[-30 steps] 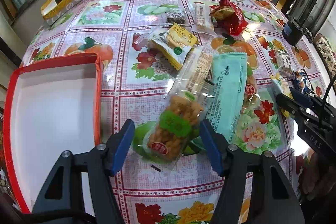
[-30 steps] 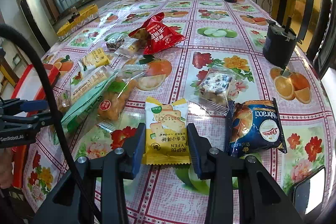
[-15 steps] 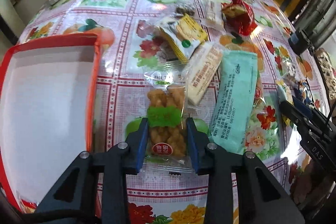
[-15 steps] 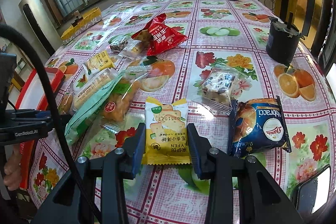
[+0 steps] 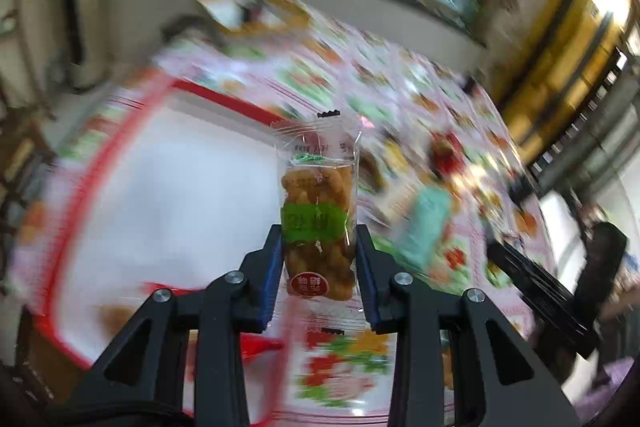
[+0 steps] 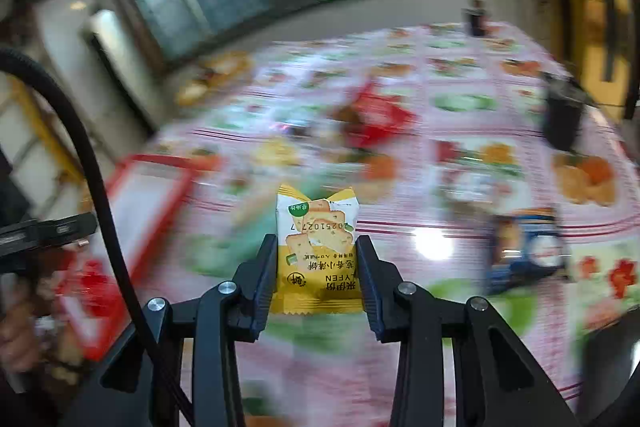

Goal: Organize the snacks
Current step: 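Lower the dough-twist bag into the tray with left tool while right tool drops yellow packet there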

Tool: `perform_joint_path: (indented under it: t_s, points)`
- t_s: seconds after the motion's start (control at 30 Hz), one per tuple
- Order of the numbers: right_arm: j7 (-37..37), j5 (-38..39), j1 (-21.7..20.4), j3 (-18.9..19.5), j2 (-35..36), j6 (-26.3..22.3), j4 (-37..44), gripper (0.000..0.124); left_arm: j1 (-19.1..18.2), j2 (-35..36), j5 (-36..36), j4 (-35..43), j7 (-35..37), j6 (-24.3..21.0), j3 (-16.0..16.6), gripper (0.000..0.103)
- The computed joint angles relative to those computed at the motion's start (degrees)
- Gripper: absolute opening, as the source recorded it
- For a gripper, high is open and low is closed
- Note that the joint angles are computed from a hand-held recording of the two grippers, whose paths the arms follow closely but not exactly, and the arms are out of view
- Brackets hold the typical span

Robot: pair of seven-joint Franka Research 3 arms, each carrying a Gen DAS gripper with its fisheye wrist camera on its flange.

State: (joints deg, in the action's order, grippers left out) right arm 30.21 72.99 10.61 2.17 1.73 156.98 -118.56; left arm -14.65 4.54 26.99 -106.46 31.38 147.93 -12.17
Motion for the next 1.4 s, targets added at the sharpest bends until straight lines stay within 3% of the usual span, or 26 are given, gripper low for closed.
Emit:
perform_joint_path:
  t_s: [0.17, 0.27, 0.5, 0.6, 0.7, 0.8, 0.93, 1.03, 1.1, 1.13, 1.2, 1.27, 1.33, 1.4]
  points:
    - [-2.5, 1.4, 2.7, 1.9, -0.5, -7.7, 3.5, 0.038, 2.7, -7.0, 0.1, -6.0, -1.7, -0.7, 1.3, 0.036]
    - [0.7, -2.1, 4.7, 3.2, 2.6, -10.5, 7.8, 0.038, 4.9, -9.2, 1.0, -9.2, -3.9, 0.1, 1.6, 0.036]
    - [13.3, -16.9, 8.1, 6.4, 14.6, -10.7, 21.1, 0.038, 7.6, -7.7, -6.2, -13.0, 0.2, 1.5, 2.9, 0.036]
    - [20.9, -27.0, 10.2, 6.1, 19.2, -9.5, 25.7, 0.038, 8.0, -6.8, -9.0, -13.3, 2.4, 1.3, 3.0, 0.036]
    - [23.4, -30.7, 9.6, 7.1, 20.6, -9.7, 26.5, 0.038, 8.2, -5.8, -7.9, -12.5, 3.1, 0.5, 2.8, 0.036]
    - [27.6, -36.4, 10.8, 6.5, 21.5, -6.7, 26.5, 0.038, 8.0, -3.7, -8.3, -9.9, 5.8, -2.0, 2.6, 0.036]
    - [29.5, -38.4, 9.7, 7.5, 22.0, -7.6, 26.6, 0.038, 7.7, -2.1, -7.0, -7.9, 6.5, -4.3, 2.6, 0.037]
    - [29.3, -37.6, 8.6, 8.6, 22.6, -8.0, 27.1, 0.041, 7.9, -1.5, -9.6, -7.2, 8.4, -5.5, 2.8, 0.046]
    - [27.3, -34.7, 7.2, 10.0, 21.3, -7.8, 25.8, 0.043, 7.9, -2.9, -9.0, -8.7, 7.1, -4.0, 2.9, 0.055]
    - [25.9, -32.9, 6.5, 10.6, 20.5, -7.3, 25.0, 0.050, 7.8, -3.6, -7.9, -9.3, 5.8, -3.3, 2.9, 0.057]
    - [21.6, -27.3, 4.7, 11.8, 17.6, -5.2, 21.7, 0.061, 7.7, -5.7, -3.5, -11.0, 1.6, -0.9, 2.7, 0.072]
    - [15.0, -18.7, 2.2, 13.0, 14.2, -5.0, 18.2, 0.068, 7.4, -6.8, 3.1, -10.9, -3.0, -1.6, 1.7, 0.078]
    - [10.5, -12.1, 0.9, 12.5, 11.3, -6.7, 15.5, 0.071, 6.4, -6.4, 8.7, -8.7, -5.2, -4.8, 0.4, 0.079]
    - [8.1, -7.1, 0.1, 10.9, 8.0, -8.1, 12.1, 0.073, 5.2, -5.8, 8.8, -7.6, -3.8, -4.1, -0.2, 0.079]
